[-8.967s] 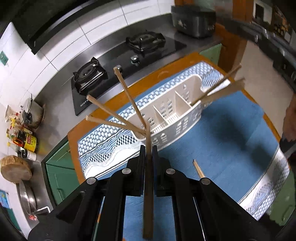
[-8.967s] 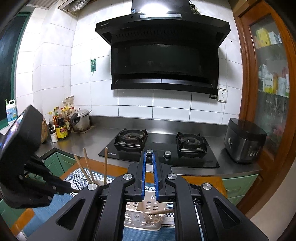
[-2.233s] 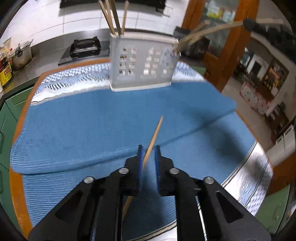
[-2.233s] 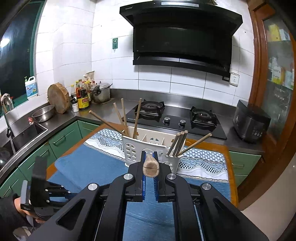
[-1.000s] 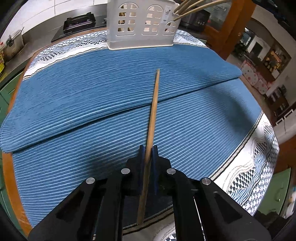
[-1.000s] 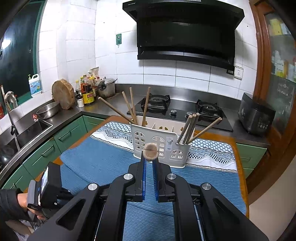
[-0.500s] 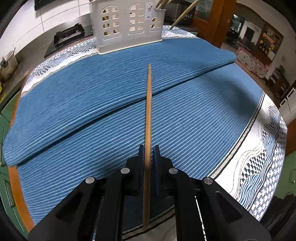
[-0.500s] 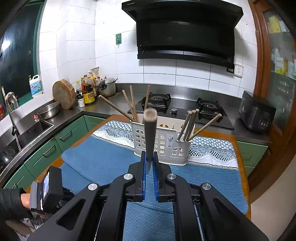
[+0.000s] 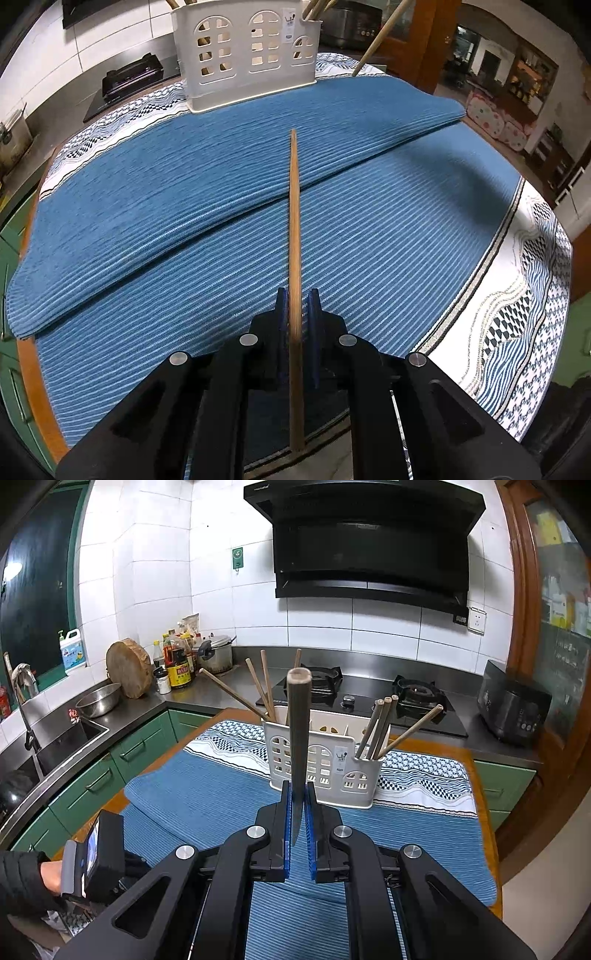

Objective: Organize utensils
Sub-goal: 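Hold the right tool's chopstick upright above the holder while the left brings its own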

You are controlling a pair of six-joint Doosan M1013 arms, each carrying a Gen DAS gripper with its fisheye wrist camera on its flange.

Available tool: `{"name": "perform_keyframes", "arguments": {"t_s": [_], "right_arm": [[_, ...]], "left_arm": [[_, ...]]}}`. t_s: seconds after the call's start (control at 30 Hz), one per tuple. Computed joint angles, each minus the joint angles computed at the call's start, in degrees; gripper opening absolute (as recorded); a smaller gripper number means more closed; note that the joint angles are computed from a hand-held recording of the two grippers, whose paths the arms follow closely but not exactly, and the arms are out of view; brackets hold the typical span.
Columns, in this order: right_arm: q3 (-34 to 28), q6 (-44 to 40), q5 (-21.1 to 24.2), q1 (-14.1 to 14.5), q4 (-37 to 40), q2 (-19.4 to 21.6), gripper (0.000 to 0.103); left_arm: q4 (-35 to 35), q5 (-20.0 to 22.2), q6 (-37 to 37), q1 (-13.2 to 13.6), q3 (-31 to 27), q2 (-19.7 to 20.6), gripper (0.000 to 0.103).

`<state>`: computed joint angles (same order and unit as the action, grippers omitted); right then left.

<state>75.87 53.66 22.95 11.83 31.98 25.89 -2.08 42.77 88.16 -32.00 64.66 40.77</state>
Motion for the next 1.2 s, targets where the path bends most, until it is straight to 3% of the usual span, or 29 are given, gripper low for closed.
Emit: {"name": "perform_keyframes", "arguments": {"t_s": [0.33,0.87,1.2], "right_arm": [[0.4,-0.7,-0.3,-0.2,1.0,-0.2,0.007],[0.6,-2.4,-0.4,-0.5,2.9,-0.4,0.007],[1.0,-3.7,-1.0,-0.7,4.7,-0.6,0.007]], "left_arm": [[4.4,-1.3,-3.9,-0.6,0.8,-0.4,0.006],[1.5,-2.3,-2.6,-0.4,1.4,-1.1,0.005],[3.6,-8.2,-5.0,-0.5,3.7,-3.4,0.005]]}}
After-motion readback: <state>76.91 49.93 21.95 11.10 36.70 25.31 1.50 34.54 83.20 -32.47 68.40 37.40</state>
